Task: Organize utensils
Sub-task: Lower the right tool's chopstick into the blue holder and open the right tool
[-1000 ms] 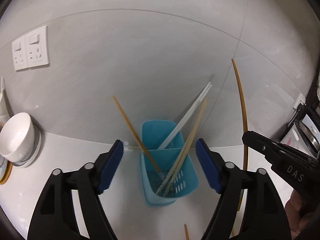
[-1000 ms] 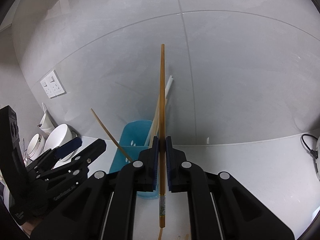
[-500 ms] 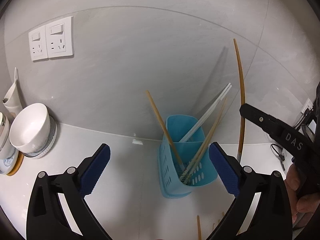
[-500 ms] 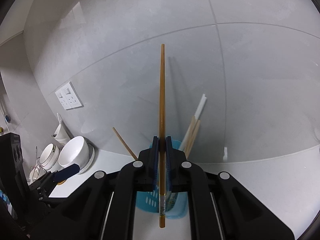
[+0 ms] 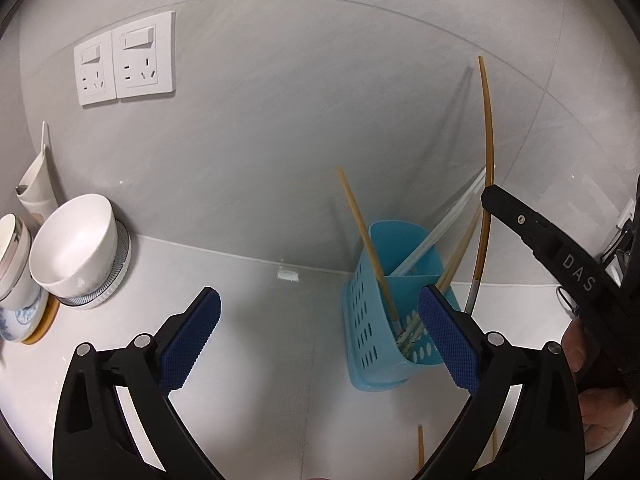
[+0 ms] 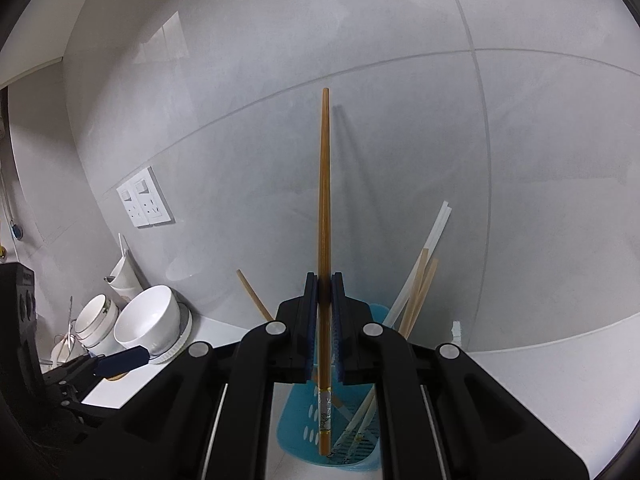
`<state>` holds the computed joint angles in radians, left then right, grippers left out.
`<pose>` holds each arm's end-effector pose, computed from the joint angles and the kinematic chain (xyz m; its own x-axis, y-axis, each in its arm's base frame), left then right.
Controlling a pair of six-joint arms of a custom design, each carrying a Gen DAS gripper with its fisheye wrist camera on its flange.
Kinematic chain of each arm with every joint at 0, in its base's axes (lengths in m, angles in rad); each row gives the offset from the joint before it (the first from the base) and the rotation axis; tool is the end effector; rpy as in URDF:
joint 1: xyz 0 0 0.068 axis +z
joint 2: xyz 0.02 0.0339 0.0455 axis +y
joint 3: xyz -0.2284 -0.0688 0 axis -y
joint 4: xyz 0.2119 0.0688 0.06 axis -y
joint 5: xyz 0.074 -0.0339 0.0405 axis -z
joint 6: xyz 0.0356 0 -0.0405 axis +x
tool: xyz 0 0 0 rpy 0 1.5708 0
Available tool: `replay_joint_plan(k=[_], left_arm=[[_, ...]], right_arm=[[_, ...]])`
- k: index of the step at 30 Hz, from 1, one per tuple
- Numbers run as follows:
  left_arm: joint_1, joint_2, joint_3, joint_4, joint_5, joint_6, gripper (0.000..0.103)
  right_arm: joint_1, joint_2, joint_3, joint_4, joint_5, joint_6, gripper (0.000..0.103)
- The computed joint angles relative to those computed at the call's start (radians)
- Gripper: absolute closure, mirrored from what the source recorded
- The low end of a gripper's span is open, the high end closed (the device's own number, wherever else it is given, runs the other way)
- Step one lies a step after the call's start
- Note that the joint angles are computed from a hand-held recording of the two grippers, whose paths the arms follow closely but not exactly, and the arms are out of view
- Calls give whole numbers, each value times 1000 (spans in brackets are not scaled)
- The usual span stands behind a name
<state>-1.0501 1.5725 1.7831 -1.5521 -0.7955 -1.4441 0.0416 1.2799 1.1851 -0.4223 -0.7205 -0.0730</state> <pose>0.1402 -0.1934 0.3485 -0.5834 -0.3784 -0.7187 -0.4141 0.8998 -0.1376 0.2575 0.0342 0.3222 -0.4485 -0.0735 -0.8907 -0.6387 0.7235 0.2619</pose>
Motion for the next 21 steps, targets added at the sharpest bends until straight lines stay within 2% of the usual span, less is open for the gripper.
replay_joint_plan(k=[6, 21], left_arm=[[20, -42, -75, 48, 17, 17, 6], [39, -66, -115, 66, 31, 22, 6]], right_arm=[[35, -13, -74, 52, 50, -18, 97], [83, -16, -170, 91, 110, -39, 97]])
